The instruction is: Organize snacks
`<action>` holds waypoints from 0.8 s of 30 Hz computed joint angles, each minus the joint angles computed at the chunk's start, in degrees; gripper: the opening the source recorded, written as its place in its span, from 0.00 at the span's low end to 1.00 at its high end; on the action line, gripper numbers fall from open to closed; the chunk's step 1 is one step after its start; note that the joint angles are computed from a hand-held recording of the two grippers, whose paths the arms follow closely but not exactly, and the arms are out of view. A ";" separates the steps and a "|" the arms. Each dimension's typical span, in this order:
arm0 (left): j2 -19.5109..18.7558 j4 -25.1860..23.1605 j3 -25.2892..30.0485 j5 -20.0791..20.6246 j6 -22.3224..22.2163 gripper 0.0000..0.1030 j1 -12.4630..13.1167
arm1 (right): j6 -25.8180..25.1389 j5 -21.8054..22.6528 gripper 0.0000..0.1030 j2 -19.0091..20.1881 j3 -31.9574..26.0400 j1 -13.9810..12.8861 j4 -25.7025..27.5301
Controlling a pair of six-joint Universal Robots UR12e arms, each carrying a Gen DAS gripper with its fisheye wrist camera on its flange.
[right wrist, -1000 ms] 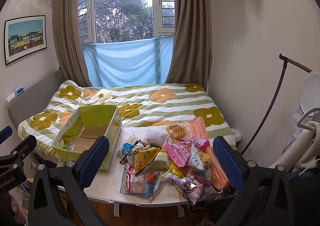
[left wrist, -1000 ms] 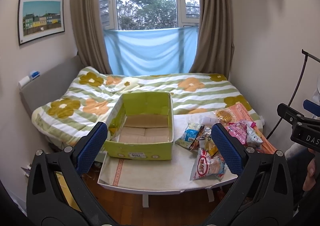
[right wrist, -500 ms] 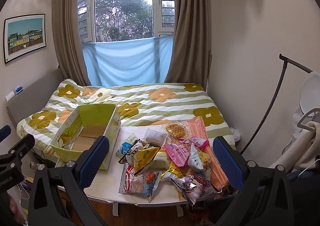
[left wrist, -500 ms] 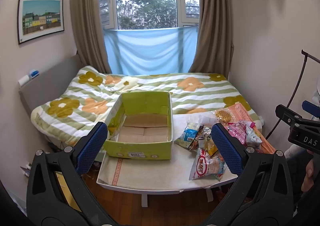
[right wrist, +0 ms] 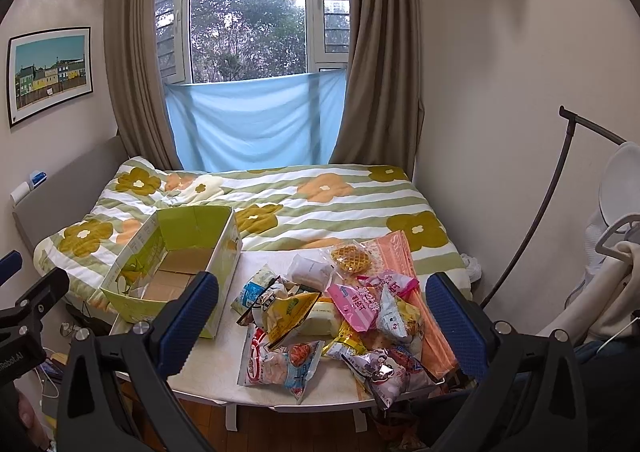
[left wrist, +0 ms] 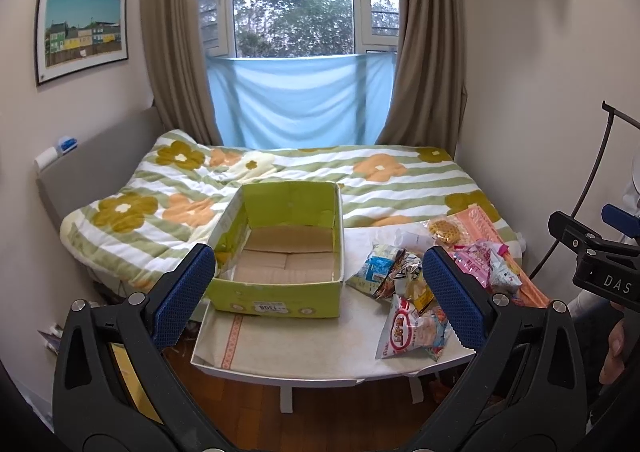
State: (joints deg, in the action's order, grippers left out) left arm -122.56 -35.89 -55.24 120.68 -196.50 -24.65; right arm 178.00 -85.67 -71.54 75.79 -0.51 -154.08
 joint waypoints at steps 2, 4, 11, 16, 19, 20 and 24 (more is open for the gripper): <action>-0.03 0.02 0.03 -0.03 -0.04 1.00 -0.01 | -0.04 -0.15 1.00 0.06 -0.09 0.06 0.02; 0.01 -0.06 0.03 -0.04 0.01 1.00 0.02 | 0.02 -0.18 1.00 0.05 -0.05 0.05 -0.10; 0.22 0.09 -0.20 -0.30 0.09 1.00 0.05 | 0.24 -0.20 1.00 0.03 0.06 0.03 -0.05; -0.01 -0.41 0.30 -0.08 -0.18 1.00 -0.17 | 0.22 -0.06 1.00 -0.07 0.22 -0.07 -0.10; -0.18 -0.57 0.59 0.05 -0.27 1.00 -0.26 | 0.20 -0.02 1.00 -0.07 0.27 -0.08 -0.19; -0.26 -0.67 0.73 0.11 -0.29 1.00 -0.30 | 0.19 0.03 1.00 -0.07 0.26 -0.09 -0.15; -0.09 -0.51 0.46 -0.06 -0.21 1.00 -0.22 | 0.39 0.08 1.00 -0.10 0.30 -0.07 -0.09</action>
State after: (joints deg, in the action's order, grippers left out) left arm -122.65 -36.40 -54.78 120.62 -196.71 -24.87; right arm 178.39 -85.59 -71.64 76.09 -0.59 -154.17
